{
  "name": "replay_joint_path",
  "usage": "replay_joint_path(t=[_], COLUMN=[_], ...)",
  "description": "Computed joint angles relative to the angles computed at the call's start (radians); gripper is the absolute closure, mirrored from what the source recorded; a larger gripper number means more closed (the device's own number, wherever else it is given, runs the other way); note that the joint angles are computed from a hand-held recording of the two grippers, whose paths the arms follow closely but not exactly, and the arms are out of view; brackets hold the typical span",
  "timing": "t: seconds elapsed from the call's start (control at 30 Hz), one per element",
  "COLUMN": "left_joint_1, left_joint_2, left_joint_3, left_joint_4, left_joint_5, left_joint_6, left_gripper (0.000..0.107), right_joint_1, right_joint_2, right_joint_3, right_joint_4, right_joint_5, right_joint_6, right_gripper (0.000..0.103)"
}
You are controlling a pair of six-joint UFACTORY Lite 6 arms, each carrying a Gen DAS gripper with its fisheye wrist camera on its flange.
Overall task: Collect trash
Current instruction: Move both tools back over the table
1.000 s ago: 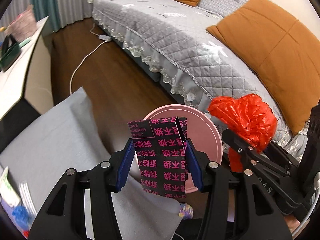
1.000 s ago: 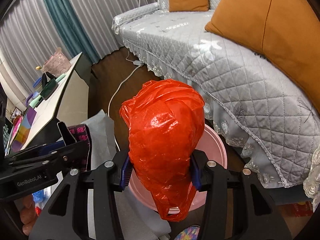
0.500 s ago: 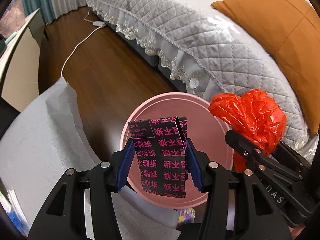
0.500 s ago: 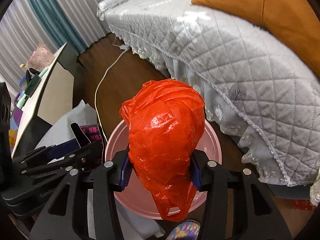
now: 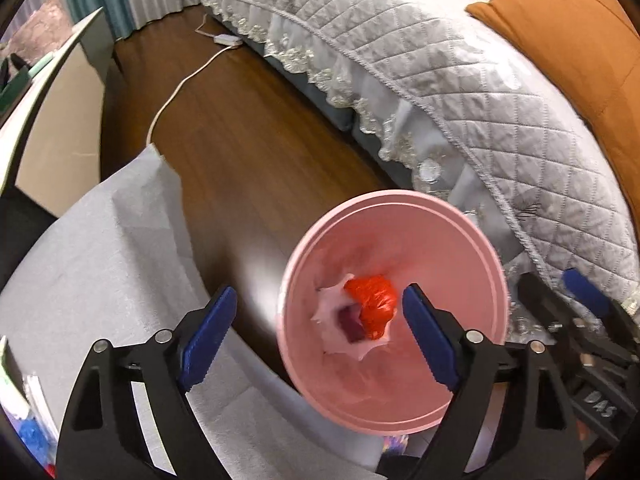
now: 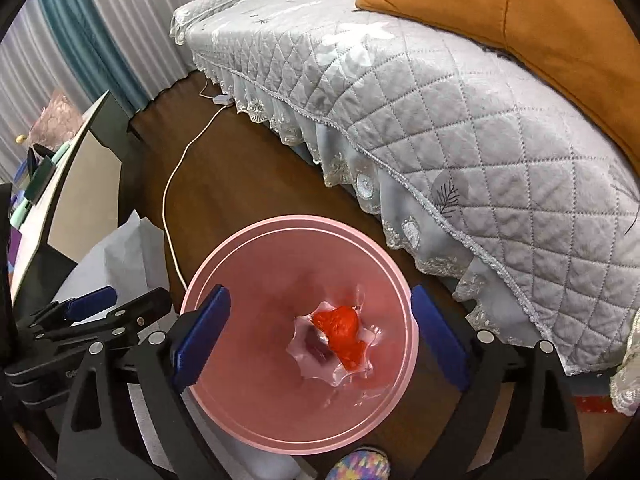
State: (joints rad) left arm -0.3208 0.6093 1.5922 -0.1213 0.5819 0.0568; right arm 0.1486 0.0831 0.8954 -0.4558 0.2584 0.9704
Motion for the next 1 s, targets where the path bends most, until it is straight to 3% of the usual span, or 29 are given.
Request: replay_joint_path(t=[0.17, 0.37, 0.5, 0.63, 0.77, 1.0], left_joint_1=[0.029, 0.091, 0.170, 0.301, 0.507, 1.129], left_joint_2=[-0.037, -0.233, -0.403, -0.602, -0.797, -0.986], left_joint_3=[-0.059, -0.235, -0.357, -0.485, -0.577, -0.618], left_joint_4=[-0.023, -0.072, -0.133, -0.167, -0.205, -0.444], left_joint_5=[-0.010, -0.035, -0.016, 0.044, 0.144, 0.422], left_joint_6=[-0.010, 0.038, 0.121, 0.221, 0.385, 0.944], left_gripper=[0.024, 0.024, 0.025, 0.025, 0.025, 0.024], right_joint_1=[0.029, 0.104, 0.236, 0.418, 0.616, 1.099], right_joint_2=[-0.050, -0.157, -0.233, -0.277, -0.320, -0.268], right_joint_3=[-0.007, -0.027, -0.029, 0.003, 0.047, 0.166], right_joint_4=[-0.126, -0.320, -0.514, -0.592, -0.597, -0.689], right_joint_5=[0.033, 0.093, 0.206, 0.362, 0.465, 0.651], right_joint_6=[0.132, 0.351, 0.552, 0.638, 0.718, 0.967], right_gripper=[0.008, 0.005, 0.005, 0.005, 0.005, 0.005])
